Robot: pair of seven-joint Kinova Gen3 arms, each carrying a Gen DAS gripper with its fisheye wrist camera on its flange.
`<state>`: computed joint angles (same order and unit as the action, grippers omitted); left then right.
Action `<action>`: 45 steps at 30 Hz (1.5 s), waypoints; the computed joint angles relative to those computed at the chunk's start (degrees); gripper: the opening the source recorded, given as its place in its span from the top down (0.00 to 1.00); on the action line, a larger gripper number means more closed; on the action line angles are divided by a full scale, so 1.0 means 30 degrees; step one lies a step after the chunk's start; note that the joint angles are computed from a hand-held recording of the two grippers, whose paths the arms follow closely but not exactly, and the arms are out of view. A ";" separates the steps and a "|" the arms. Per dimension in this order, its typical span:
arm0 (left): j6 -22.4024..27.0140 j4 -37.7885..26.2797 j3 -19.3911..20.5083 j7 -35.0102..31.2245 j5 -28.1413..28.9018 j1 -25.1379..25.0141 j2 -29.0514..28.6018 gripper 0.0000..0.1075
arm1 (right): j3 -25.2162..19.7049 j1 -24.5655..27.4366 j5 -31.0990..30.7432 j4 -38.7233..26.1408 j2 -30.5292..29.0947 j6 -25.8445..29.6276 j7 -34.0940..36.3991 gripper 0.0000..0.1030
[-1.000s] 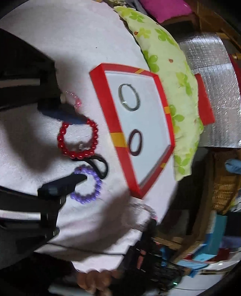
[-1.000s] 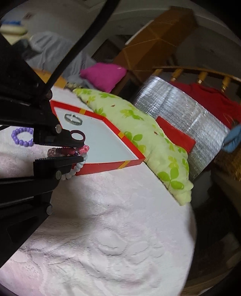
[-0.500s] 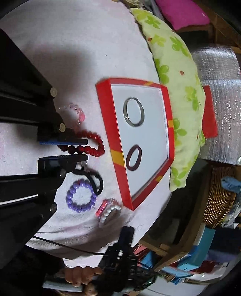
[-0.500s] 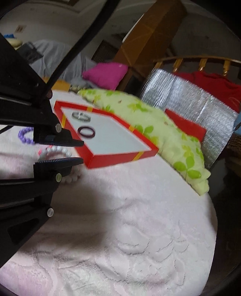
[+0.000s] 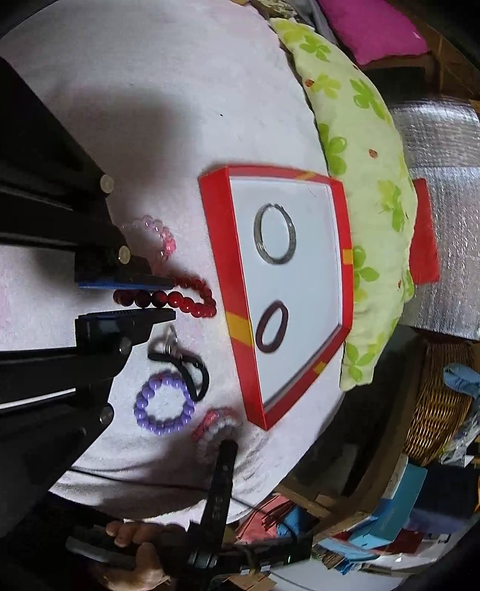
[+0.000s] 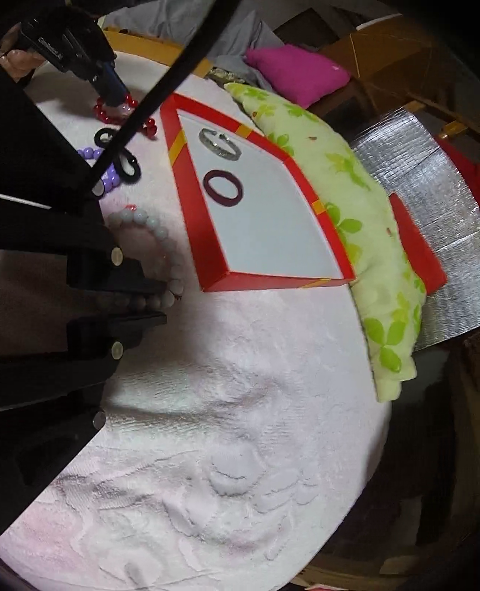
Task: Organize jewelry
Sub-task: 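Grasp and lift the red bead bracelet with the left tool while the right tool lifts the white bracelet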
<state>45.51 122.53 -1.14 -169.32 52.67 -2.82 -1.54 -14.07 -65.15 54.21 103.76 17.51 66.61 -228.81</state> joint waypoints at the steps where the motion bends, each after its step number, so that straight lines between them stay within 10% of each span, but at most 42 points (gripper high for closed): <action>1: -0.0098 -0.0089 0.0026 0.0308 -0.0136 0.0008 0.0131 0.91 | 0.0026 -0.0300 0.0417 0.0129 -0.0030 0.0312 -0.0434 0.90; 9: -0.0249 -0.0319 0.0076 0.1128 -0.0047 -0.0353 0.0697 0.91 | -0.0815 -0.1643 0.3882 0.1982 -0.0632 0.2510 -0.5496 0.90; 20: 0.3102 0.0324 -0.0969 -0.3708 0.3706 -0.1793 0.0206 0.91 | -0.2257 -0.1656 0.8010 0.4715 -0.1035 0.3410 -1.1806 0.90; 45: 0.5794 -0.0611 -0.1569 -0.3861 0.5298 -0.3851 0.0378 0.91 | -0.2518 -0.1210 0.8144 0.2883 -0.1615 0.3287 -0.8483 0.90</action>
<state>62.89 120.70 -5.85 -180.90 68.56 -14.37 -0.41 -21.62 -68.78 78.65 112.41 12.67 76.47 -254.26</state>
